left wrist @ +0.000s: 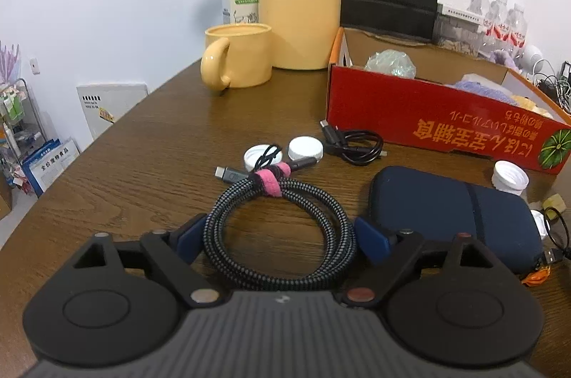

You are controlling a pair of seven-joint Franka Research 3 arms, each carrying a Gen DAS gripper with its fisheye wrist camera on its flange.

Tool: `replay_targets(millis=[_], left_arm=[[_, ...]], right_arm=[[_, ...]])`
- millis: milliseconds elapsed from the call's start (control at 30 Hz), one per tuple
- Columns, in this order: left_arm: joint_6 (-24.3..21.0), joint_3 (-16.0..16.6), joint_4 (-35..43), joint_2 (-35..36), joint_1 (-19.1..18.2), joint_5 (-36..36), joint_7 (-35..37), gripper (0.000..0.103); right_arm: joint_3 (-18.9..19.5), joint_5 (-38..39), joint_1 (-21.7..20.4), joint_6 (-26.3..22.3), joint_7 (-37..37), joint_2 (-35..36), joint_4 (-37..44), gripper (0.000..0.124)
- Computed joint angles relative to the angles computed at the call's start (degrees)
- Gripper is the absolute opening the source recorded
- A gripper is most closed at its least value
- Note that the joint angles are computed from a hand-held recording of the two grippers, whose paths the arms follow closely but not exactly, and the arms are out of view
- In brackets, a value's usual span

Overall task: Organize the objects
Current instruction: 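Lift the braided cable with the left gripper while the right holds the tissue, then carry the cable and tissue toward the box with both grippers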

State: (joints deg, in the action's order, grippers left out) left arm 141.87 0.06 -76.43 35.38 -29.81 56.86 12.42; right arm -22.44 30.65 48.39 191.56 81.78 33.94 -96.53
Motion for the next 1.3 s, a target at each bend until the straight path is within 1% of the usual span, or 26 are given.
replay_targets(millis=[100,233,333,433,633,667,767,800,833,867,900,1000,1033,1067,1133,1167,1200,1233,1267,1300], left_arm=[[-0.1,0.9,-0.7,-0.5,-1.1,2.3,-2.3,0.088],[0.0,1.3,-1.5,-1.1,-1.6,5.1,-5.0,0.087],[0.3,1.8,-2.9,-2.2,-2.2,8.8,-8.6,0.087],[0.4,1.9,-4.0,-3.3,-2.6,12.8,-11.9,0.087],[0.9,1.2,-3.1,-3.9,-2.8,18.9,-15.4,0.087],[1.2,1.3,-2.7,-3.8,-3.0,20.3,-16.2,0.087],[2.0,1.1,-0.6,-3.3,-3.0,22.8,-16.9,0.086],[2.7,1.1,0.2,-2.9,-2.9,23.5,-17.0,0.062],[3.9,0.8,1.2,-2.4,-2.5,23.3,-16.1,0.029],[3.3,-0.2,3.4,-1.3,-1.8,20.1,-12.7,0.034],[2.9,-0.5,5.5,0.0,-1.5,17.5,-10.8,0.037],[3.7,0.6,8.0,1.9,-1.6,14.2,-8.6,0.037],[4.6,1.1,7.4,1.6,-1.7,13.7,-8.4,0.041],[5.7,1.1,6.6,1.4,-1.4,12.8,-7.3,0.046],[7.1,1.5,4.2,0.4,-1.4,12.0,-6.2,0.070],[6.9,2.1,3.0,-0.2,-1.8,12.4,-6.6,0.077],[5.7,2.7,2.0,-0.7,-2.3,13.0,-7.2,0.089],[4.9,3.0,1.2,-1.1,-2.5,13.7,-7.6,0.093],[4.2,2.7,0.9,-1.1,-2.0,13.4,-6.9,0.093],[3.4,1.6,1.3,-0.8,-0.8,10.9,-4.4,0.096]], right_arm=[[-0.2,0.0,0.2,0.1,-0.1,0.0,0.0,0.050],[-0.1,0.2,0.2,0.2,-0.2,0.0,0.0,0.050],[0.4,0.4,0.1,1.6,-0.8,0.0,-0.2,0.050],[1.8,1.0,-0.5,3.9,-3.4,-0.2,-0.5,0.049],[4.1,3.0,-1.8,4.9,-8.5,-0.1,0.9,0.050],[4.9,3.3,-2.4,5.1,-9.1,-0.2,1.3,0.049],[8.8,3.0,-5.6,5.7,-10.8,-0.4,2.7,0.050],[9.9,2.9,-6.6,5.8,-11.4,-0.3,3.4,0.050],[10.7,2.9,-7.2,5.8,-12.0,0.0,4.3,0.050],[11.5,2.8,-8.0,5.6,-12.5,0.3,5.2,0.050],[12.1,2.7,-8.5,5.5,-12.9,0.6,6.0,0.049],[13.4,2.5,-9.7,5.3,-13.6,1.9,8.7,0.050],[13.9,2.5,-10.1,4.9,-13.6,2.3,9.2,0.050],[14.1,2.5,-10.3,4.6,-13.5,2.5,9.4,0.050],[13.6,2.8,-10.1,3.3,-13.0,2.9,9.7,0.050],[13.3,2.8,-10.0,2.8,-12.6,3.0,9.8,0.050],[12.8,2.8,-9.8,2.2,-12.0,3.1,9.9,0.050],[12.5,2.6,-9.7,2.0,-11.3,3.2,9.9,0.050],[12.4,2.2,-9.7,1.9,-10.8,3.2,9.8,0.050],[12.7,1.7,-10.0,1.9,-10.3,3.2,9.6,0.050]])
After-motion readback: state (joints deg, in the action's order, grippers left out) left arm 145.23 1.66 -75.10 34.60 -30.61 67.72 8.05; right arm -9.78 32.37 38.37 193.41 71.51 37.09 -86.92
